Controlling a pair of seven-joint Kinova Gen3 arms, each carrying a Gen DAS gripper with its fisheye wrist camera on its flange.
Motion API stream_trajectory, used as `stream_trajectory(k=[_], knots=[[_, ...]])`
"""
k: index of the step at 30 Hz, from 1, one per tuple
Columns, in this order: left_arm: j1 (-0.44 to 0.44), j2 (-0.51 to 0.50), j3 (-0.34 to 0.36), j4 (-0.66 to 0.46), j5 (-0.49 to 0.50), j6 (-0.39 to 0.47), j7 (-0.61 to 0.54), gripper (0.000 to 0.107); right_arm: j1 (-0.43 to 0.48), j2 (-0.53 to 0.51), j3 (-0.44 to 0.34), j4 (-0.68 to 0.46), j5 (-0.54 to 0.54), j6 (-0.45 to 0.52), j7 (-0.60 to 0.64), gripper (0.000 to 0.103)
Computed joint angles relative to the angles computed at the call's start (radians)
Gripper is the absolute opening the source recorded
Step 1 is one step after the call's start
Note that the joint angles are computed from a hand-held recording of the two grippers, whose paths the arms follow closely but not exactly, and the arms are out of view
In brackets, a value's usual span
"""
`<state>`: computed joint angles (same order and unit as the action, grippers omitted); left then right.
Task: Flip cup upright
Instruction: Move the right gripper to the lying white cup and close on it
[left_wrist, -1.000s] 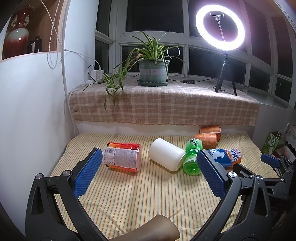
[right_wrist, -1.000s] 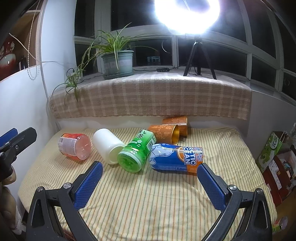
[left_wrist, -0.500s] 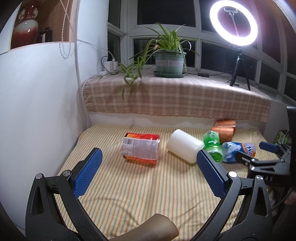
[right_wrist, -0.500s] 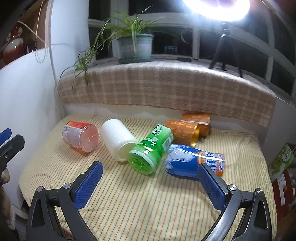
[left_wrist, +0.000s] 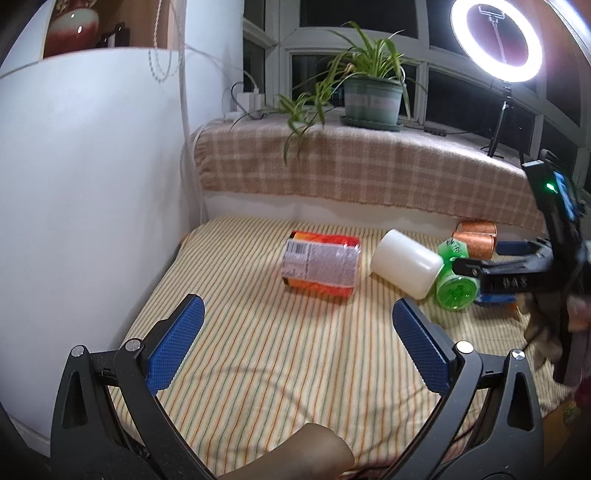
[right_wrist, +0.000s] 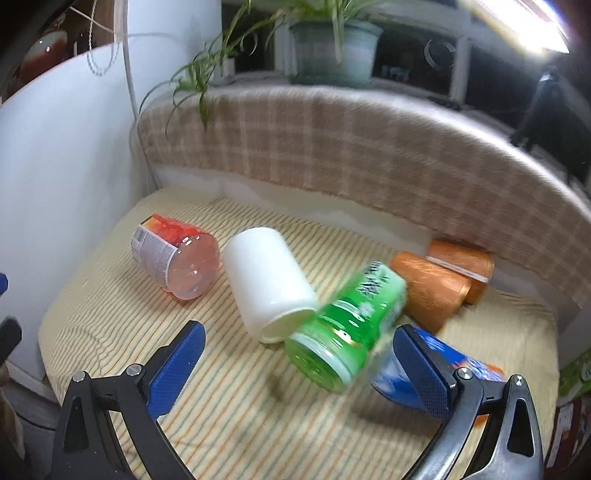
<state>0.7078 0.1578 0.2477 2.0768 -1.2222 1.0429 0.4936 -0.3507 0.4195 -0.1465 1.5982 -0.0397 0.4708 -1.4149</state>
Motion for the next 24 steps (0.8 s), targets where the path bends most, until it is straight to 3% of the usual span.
stream_trajectory(k=[18,24], knots=[[-0.050,-0.029,-0.008,0.085,0.078,-0.065,0.038,0.103,-0.139,0.291,0.053,-0.498,0.125,0.441,0.110,0.097],[-0.065,-0.039,-0.008,0.093,0.090,-0.069,0.034,0.103,-0.173,0.359,0.067,-0.601,0.148,0.527,0.141,0.094]])
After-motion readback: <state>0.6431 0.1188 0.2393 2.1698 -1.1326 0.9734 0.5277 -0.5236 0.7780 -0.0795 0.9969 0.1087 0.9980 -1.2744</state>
